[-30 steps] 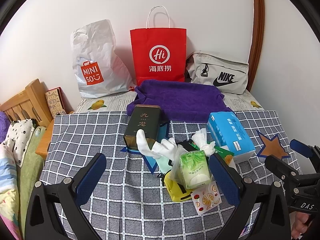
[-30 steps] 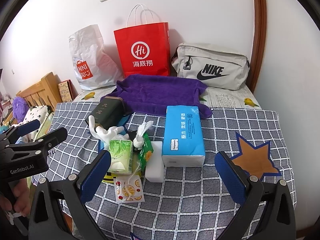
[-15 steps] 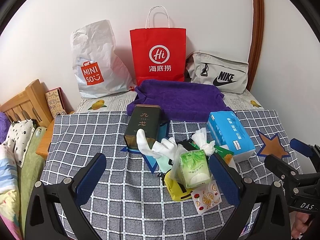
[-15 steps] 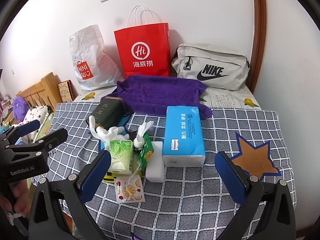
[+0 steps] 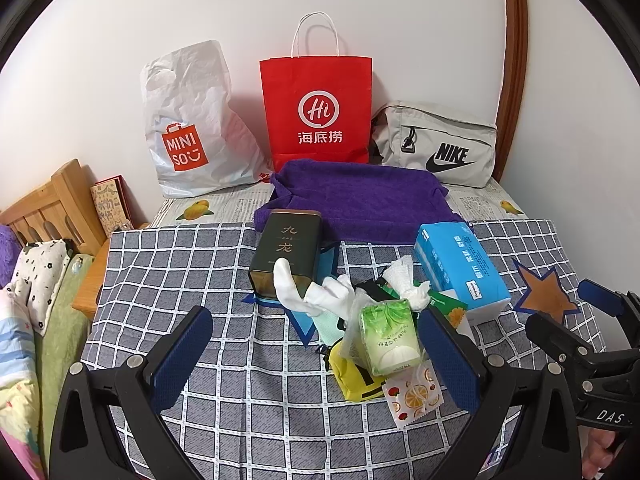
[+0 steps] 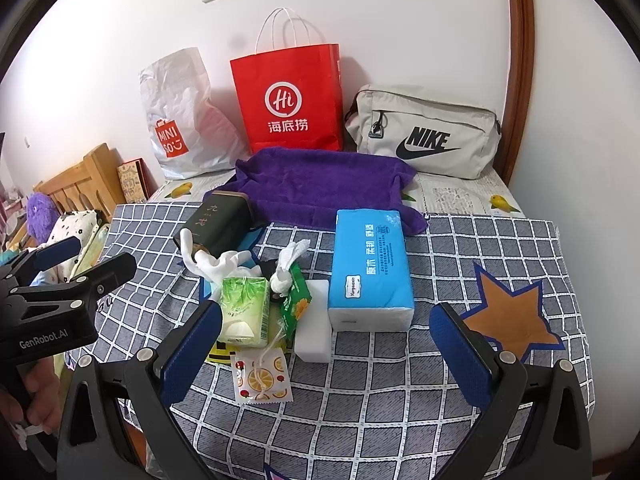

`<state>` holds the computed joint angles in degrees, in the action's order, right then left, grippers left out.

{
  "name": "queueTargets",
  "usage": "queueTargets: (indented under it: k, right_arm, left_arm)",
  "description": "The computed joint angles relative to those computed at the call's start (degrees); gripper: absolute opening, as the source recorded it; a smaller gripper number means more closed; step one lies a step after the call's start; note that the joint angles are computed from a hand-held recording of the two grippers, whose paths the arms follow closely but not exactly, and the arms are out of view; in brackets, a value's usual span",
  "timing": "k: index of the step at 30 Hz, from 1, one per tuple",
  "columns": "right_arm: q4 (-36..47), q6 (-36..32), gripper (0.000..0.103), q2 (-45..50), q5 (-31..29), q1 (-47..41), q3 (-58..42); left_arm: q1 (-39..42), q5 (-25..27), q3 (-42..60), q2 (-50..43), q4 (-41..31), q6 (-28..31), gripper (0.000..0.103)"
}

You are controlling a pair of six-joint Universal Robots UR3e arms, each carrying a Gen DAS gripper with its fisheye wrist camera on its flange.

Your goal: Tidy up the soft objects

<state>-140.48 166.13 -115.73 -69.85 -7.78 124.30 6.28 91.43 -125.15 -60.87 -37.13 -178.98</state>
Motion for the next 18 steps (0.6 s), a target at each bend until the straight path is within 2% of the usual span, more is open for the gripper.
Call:
queueTargets:
  k: [8, 18]
  right_arm:
    - [-0.49, 0.25, 0.103, -0.04, 0.2, -0.01, -0.05]
    - [-2.39, -1.06, 0.103, 1.81, 0.23, -0.6, 1.81]
  left_arm:
    - [0.02, -0.05, -0.05, -0.1, -0.02, 0.14, 0.103]
    - [4.14, -3.77, -3.07, -1.58, 1.31, 2.05, 0.103]
